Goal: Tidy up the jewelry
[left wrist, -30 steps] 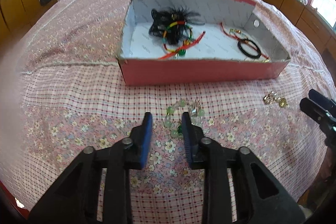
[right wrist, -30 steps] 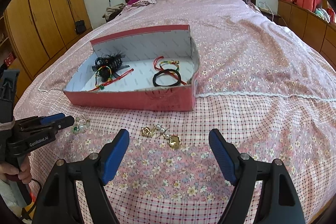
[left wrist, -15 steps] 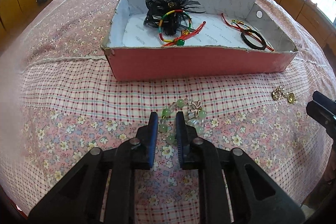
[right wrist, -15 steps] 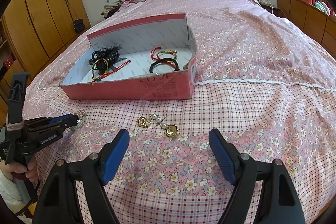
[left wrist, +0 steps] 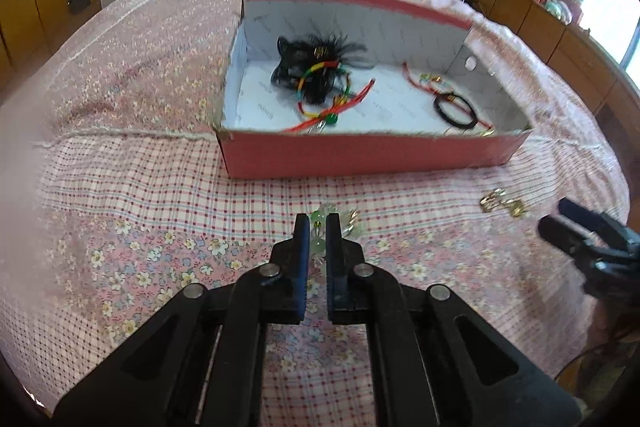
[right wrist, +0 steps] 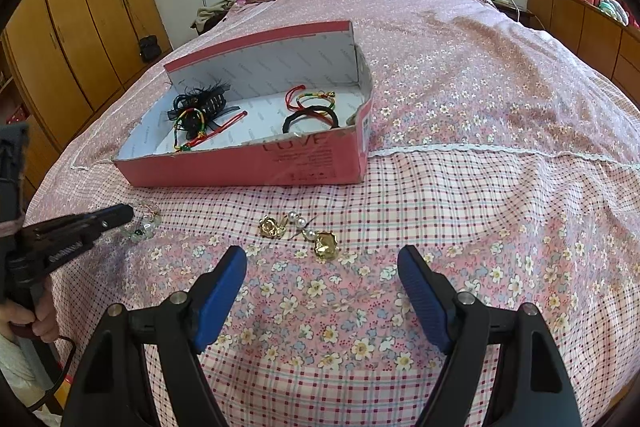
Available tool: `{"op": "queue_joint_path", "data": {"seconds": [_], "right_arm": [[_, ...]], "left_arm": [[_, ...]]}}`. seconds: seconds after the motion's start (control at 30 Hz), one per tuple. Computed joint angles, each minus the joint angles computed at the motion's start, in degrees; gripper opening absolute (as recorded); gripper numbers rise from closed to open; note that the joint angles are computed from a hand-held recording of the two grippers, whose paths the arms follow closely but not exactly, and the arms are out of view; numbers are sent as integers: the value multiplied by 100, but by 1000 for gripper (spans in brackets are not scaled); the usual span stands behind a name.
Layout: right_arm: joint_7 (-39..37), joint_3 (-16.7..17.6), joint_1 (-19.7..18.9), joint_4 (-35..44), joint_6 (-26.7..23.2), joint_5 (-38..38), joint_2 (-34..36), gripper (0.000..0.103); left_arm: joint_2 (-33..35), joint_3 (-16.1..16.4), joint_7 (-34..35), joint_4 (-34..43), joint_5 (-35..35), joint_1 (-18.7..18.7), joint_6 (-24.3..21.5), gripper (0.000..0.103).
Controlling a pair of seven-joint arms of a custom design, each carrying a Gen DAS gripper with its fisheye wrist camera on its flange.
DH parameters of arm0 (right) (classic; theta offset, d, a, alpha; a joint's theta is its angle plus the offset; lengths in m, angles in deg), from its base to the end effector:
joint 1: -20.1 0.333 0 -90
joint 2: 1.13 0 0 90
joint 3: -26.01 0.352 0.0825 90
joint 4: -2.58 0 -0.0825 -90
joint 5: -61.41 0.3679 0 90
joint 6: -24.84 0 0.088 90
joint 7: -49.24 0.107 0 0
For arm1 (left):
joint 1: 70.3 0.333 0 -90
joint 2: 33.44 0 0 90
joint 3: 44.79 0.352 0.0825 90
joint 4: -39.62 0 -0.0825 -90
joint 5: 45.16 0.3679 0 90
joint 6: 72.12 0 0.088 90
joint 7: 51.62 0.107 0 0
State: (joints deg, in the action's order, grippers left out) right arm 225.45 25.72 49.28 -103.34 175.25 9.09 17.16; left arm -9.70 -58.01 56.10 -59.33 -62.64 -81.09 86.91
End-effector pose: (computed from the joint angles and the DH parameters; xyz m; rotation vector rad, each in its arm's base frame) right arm 0.5690 0.3358 0.4379 -1.5063 2.0209 -0.6713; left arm 0.6576 -0.2508 0.4621 -1.5006 2.3359 -0.9464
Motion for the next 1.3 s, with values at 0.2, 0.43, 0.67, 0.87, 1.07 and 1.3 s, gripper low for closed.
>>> {"op": "queue_joint_path", "data": {"seconds": [0.2,0.43,0.67,0.87,1.07,1.3], "right_arm": [[-23,4,18,22,-8,1,19,80],[-55,-16,10,43,7,45,75,80],[-378,-31,-60,170,-128,218,249,67],[-668,-114,-21,378,-214,260,471,59],[-867,-169,23,475,-178,253,572,28],[-344,-332,131,186,135,-178,298,19]], "left_arm": [[-272,-257,405,-174,-488,234,130,0],[-355,-302,661,-148,-838,247,210,0],[-307,-232,611,-100,-831,174,176,0],[-302,-208,574,-94,-812,157,188,0],[-299,-209,557,-93,-803,165,181,0],[-329,-240,613,-111,-864,203,245,0]]}}
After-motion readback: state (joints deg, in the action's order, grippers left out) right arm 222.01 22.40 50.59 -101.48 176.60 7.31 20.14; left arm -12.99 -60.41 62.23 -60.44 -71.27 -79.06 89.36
